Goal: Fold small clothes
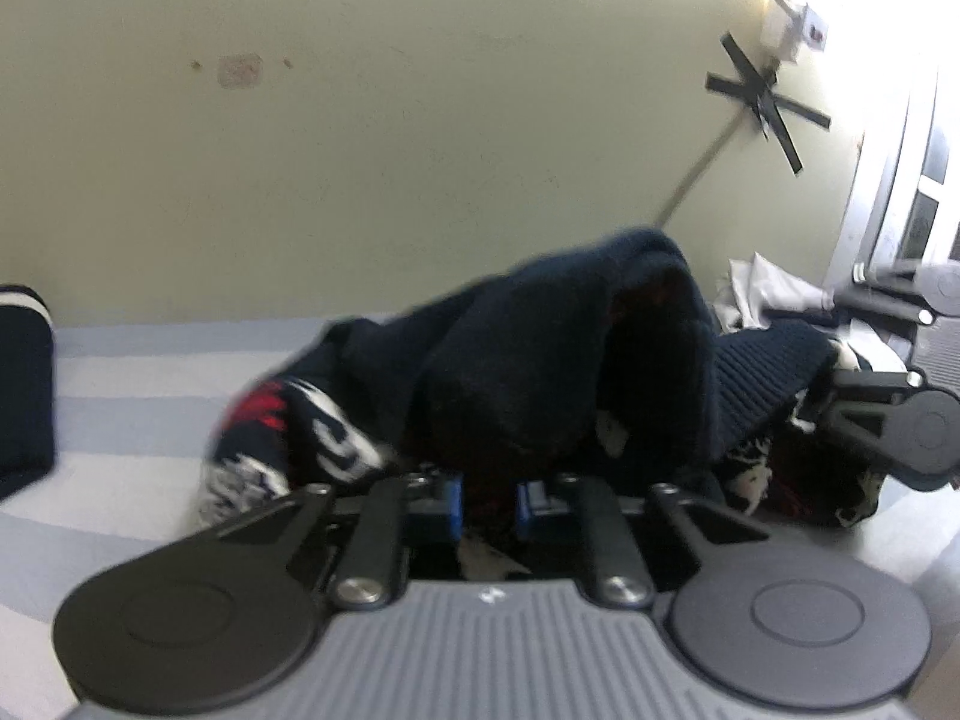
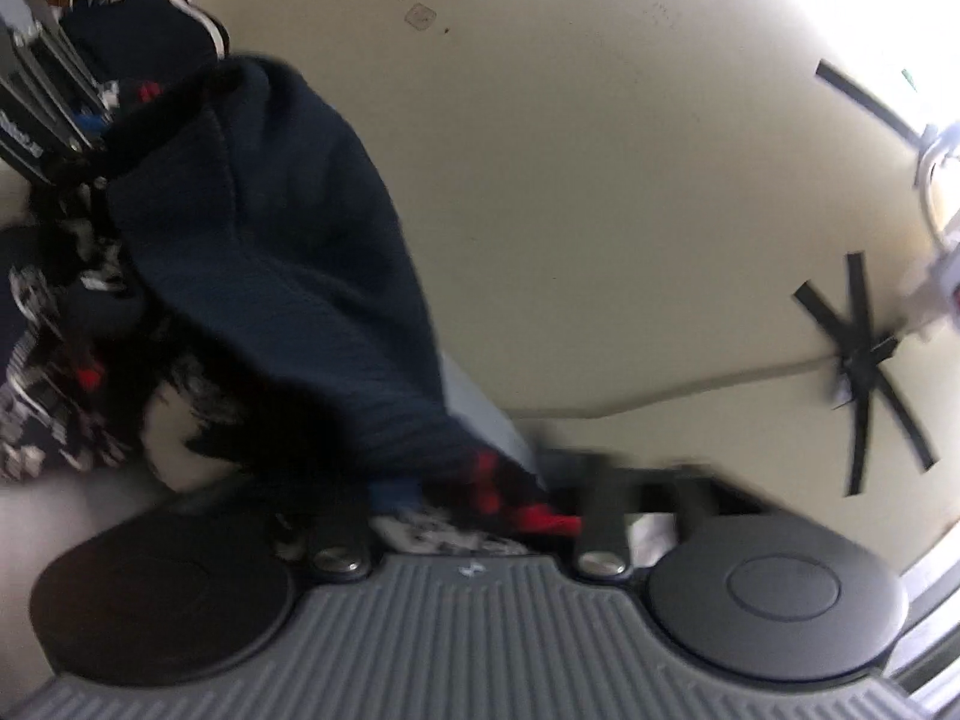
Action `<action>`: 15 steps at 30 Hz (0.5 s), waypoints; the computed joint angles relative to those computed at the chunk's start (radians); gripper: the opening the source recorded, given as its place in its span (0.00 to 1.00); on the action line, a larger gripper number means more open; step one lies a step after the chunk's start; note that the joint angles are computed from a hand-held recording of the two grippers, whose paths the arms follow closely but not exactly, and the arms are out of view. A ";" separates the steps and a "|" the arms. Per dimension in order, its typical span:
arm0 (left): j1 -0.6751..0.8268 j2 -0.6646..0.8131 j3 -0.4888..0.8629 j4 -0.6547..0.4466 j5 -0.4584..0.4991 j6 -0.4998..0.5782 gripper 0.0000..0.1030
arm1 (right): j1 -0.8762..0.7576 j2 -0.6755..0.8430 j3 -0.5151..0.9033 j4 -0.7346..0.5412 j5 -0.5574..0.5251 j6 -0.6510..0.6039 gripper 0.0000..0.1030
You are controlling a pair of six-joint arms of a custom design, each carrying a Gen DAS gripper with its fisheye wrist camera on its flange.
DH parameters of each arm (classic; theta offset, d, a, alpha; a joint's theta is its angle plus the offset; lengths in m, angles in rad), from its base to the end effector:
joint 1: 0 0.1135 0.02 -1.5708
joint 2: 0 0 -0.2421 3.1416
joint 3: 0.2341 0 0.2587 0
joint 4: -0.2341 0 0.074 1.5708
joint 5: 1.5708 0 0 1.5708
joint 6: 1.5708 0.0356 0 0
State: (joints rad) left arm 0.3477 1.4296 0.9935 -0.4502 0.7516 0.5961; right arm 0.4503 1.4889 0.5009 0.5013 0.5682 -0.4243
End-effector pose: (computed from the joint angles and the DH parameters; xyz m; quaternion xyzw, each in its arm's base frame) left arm 0.2928 0.0803 0.2238 0.2308 0.8543 -0.1660 0.4352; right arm 0.2611 0.1049 0.1291 -0.2172 0.8062 -0.2337 0.4983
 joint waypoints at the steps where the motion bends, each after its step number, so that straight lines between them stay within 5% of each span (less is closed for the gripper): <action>1: 0.022 -0.003 0.011 0.006 0.014 -0.007 0.11 | -0.001 -0.055 -0.017 -0.021 -0.004 0.028 0.15; 6: 0.161 -0.001 0.162 -0.011 0.155 -0.110 0.09 | 0.125 -0.383 -0.112 -0.074 0.243 0.060 0.14; 10: 0.263 -0.063 0.242 -0.003 0.315 -0.180 0.08 | 0.325 -0.542 -0.065 -0.012 0.487 -0.105 0.14; 13: 0.368 -0.118 0.294 0.058 0.473 -0.284 0.08 | 0.489 -0.509 -0.014 0.309 0.627 -0.402 0.14; 15: 0.451 -0.172 0.278 0.267 0.572 -0.490 0.08 | 0.608 -0.426 0.028 0.717 0.690 -0.769 0.14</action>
State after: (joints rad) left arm 0.7986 1.2581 1.2714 -0.1836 1.3237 0.1058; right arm 1.0579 1.0625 0.5287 1.2180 1.2587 -1.1932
